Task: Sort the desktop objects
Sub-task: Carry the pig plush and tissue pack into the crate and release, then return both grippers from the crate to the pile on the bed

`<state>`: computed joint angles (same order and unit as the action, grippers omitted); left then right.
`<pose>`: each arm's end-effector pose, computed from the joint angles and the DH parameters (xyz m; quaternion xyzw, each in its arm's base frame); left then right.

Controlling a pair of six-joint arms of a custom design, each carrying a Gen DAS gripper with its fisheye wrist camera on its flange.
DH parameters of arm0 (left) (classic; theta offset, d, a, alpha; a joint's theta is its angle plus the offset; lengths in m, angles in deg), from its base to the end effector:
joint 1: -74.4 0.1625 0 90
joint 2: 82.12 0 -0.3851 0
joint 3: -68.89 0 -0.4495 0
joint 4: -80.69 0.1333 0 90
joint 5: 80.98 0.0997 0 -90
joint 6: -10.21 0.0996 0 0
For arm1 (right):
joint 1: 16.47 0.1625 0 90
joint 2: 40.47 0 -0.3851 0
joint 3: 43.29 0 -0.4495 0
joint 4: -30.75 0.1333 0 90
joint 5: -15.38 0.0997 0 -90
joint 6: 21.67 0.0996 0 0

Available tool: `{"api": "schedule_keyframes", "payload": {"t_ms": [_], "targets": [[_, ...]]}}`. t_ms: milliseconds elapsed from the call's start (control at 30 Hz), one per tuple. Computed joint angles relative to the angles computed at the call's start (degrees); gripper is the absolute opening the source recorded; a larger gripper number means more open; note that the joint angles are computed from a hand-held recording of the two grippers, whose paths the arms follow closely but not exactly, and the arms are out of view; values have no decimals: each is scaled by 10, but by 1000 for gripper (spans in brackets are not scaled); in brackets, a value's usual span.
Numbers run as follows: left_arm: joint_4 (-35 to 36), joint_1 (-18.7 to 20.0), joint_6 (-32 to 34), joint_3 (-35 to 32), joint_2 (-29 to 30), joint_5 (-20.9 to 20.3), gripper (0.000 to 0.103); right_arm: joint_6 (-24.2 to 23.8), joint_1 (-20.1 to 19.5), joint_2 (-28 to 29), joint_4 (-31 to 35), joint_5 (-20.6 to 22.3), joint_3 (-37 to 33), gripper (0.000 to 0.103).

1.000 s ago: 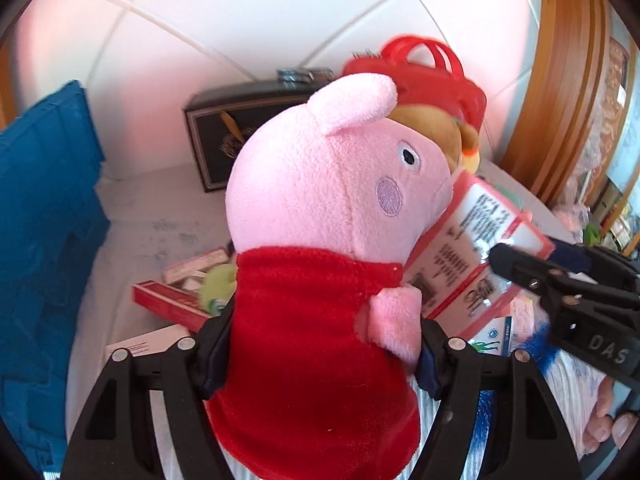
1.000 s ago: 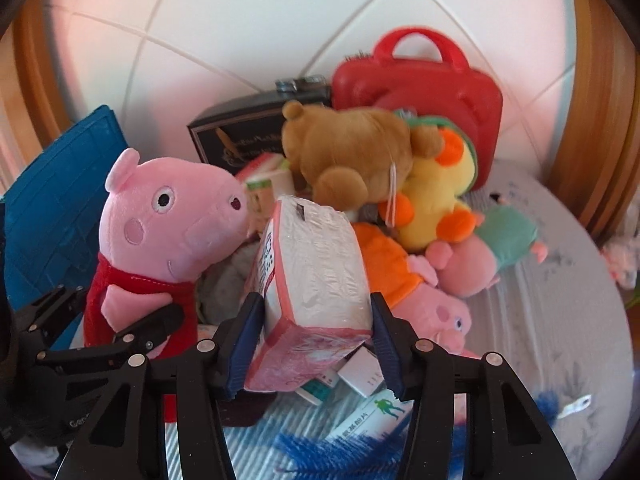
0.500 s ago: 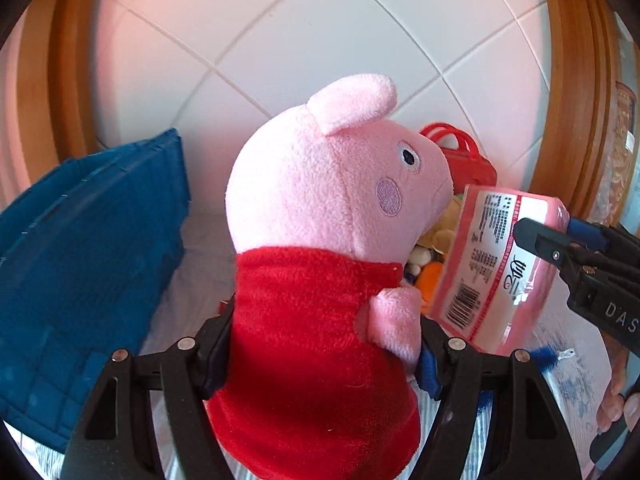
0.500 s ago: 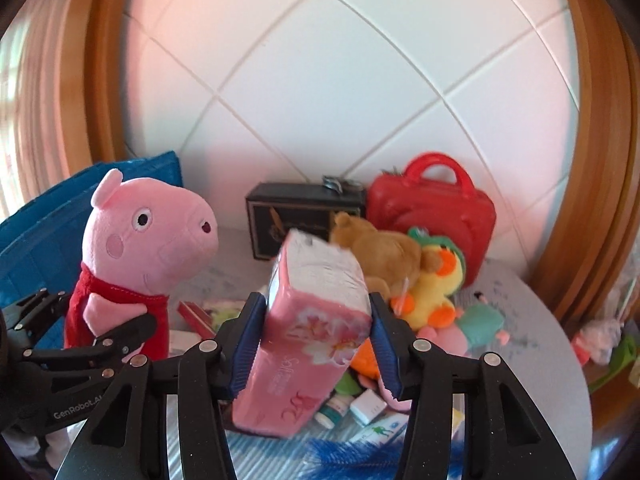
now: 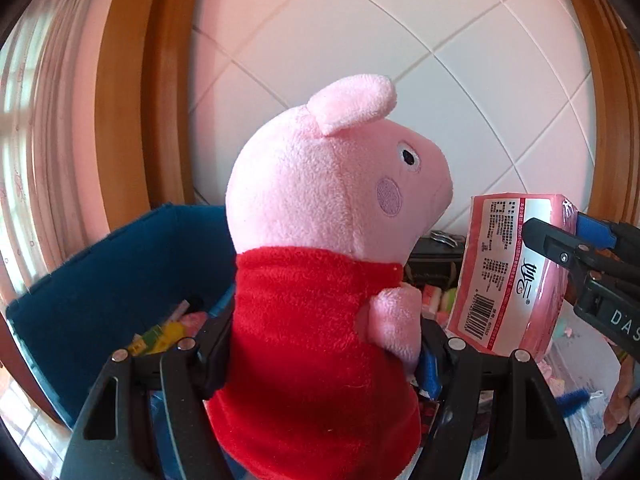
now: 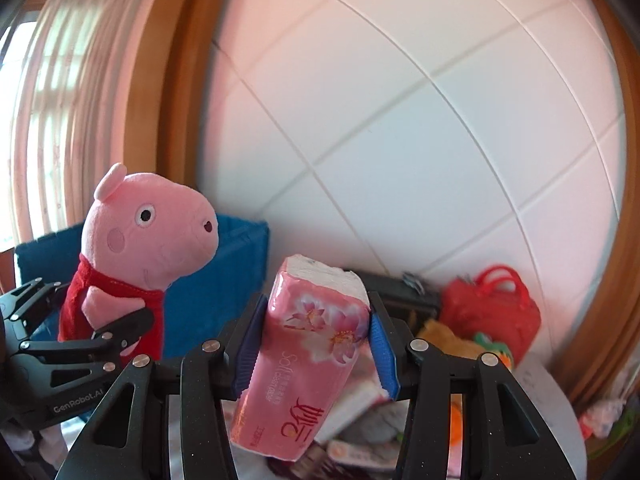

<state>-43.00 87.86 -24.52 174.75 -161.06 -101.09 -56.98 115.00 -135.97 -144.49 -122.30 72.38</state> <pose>-0.5090 -0.3551 0.3147 0.2604 0.7765 -0.4993 0.2828 0.3678 -0.3260 0.4530 0.3085 -0.7394 0.5095 0.3138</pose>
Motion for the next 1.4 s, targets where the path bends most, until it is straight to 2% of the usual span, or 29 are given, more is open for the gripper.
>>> {"api": "schedule_keyframes", "payload": {"t_ms": [167,267,367,533,633,700,800,900,933,1067,1100,1167,1267,1400], "targets": [[3,40,93,-15,-66,33,72,7,55,158,-59,-13,-96,48],[12,80,149,-35,-92,31,72,31,78,248,-67,-20,-161,48],[16,123,191,-56,-106,13,73,47,86,332,-66,-25,-229,48],[-27,188,281,-99,-90,-36,77,60,81,446,-43,-38,-337,48],[-51,212,318,-121,-74,-62,79,68,74,502,-19,-54,-396,48],[-35,220,315,-131,-71,-75,79,73,68,529,-1,-65,-425,49],[-5,232,292,-145,-69,-97,79,80,57,545,14,-82,-441,50],[11,236,280,-145,-73,-103,79,85,46,547,21,-90,-443,55],[19,231,270,-142,-77,-104,79,89,44,548,24,-93,-443,59],[34,227,249,-129,-91,-107,79,89,45,544,18,-101,-435,90],[39,225,240,-123,-97,-106,79,87,47,544,17,-102,-435,91],[31,229,243,-116,-105,-106,79,84,54,536,7,-105,-422,102],[30,223,233,-103,-121,-99,79,87,64,511,-6,-109,-388,103],[25,189,208,-59,-164,-86,79,73,79,486,-34,-122,-349,103]]}}
